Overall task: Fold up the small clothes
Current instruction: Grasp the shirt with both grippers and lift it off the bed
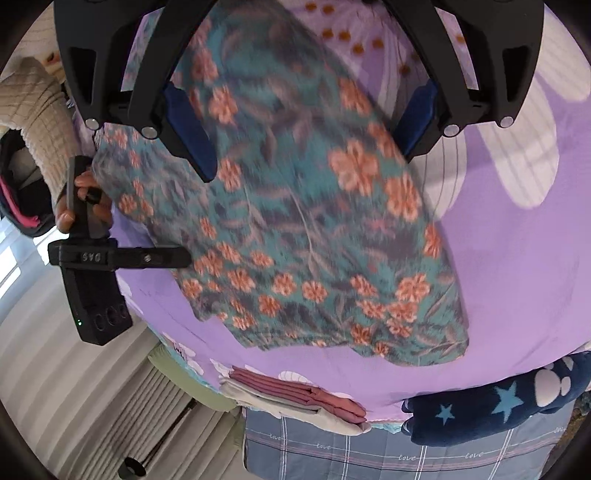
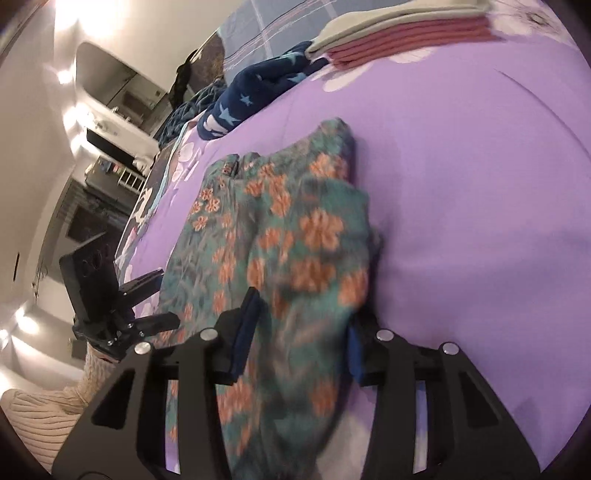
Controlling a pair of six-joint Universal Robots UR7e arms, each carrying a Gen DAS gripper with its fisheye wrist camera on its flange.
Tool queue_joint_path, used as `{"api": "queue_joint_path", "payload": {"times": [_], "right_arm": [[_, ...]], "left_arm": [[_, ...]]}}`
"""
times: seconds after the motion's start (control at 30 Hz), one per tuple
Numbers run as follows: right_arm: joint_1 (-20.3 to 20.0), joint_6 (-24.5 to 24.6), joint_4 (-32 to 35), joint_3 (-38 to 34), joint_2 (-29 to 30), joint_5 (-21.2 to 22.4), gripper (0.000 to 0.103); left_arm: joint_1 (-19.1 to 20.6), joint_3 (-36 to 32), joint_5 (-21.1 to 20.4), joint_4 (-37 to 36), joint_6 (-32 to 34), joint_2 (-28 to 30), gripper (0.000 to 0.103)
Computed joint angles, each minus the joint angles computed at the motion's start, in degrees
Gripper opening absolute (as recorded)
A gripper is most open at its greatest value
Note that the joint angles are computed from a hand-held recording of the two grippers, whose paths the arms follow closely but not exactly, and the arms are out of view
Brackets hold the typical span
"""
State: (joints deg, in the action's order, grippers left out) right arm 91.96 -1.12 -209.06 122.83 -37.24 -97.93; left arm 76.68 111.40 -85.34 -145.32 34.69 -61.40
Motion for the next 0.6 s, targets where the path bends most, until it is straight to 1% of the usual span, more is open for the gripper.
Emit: {"api": "queue_joint_path", "payload": {"times": [0.07,0.1,0.13,0.17,0.2,0.23,0.27,0.33,0.4,0.43,0.5,0.53,0.6], "right_arm": [[0.48,-1.48,2.37,-2.67,0.63,-0.51,0.044],[0.64,-1.96,3.19,-3.73,0.94,-0.92,0.044],[1.02,-2.28,3.76,-5.02,1.44,-1.79,0.043],[1.49,-2.42,4.01,-5.99,1.88,-3.21,0.033],[2.11,-2.24,4.05,-6.72,2.27,-4.81,0.026],[2.76,-1.46,4.04,-7.03,2.36,-5.85,0.02],[3.66,-0.91,2.66,-6.86,2.51,-6.88,0.017],[5.74,-2.16,-1.46,-5.8,2.42,-8.62,0.016],[7.91,-3.33,-5.63,-4.26,1.63,-9.92,0.016],[9.86,-4.22,-8.64,-3.7,1.09,-11.82,0.016],[12.71,-5.66,-12.62,-3.61,0.08,-15.0,0.016],[14.47,-7.0,-14.71,-4.09,-0.82,-17.03,0.016],[16.93,-10.27,-16.64,-5.7,-2.19,-20.73,0.016]], "left_arm": [[0.1,-1.52,-0.64,-0.13,-0.9,1.35,0.087],[-0.07,-1.96,-0.24,-0.93,-1.07,1.98,0.075],[-0.51,-1.94,1.36,-2.98,-1.18,2.58,0.054],[-0.78,-2.36,2.22,-3.61,-1.48,3.05,0.043],[-0.79,-3.63,1.53,-2.01,-2.75,3.37,0.027],[-0.97,-3.94,0.9,-1.28,-3.36,3.05,0.024],[-1.33,-3.38,0.96,-1.97,-2.57,2.44,0.023],[-3.68,0.11,1.95,-6.46,2.21,0.04,0.022],[-6.02,2.41,1.99,-9.57,5.45,-2.02,0.022],[-7.44,3.16,1.51,-11.24,6.81,-3.02,0.022],[-9.86,2.91,0.58,-13.17,8.08,-3.77,0.022],[-11.53,2.29,0.18,-14.87,8.61,-3.7,0.022],[-14.0,0.51,-0.22,-17.3,9.36,-2.74,0.022]]}}
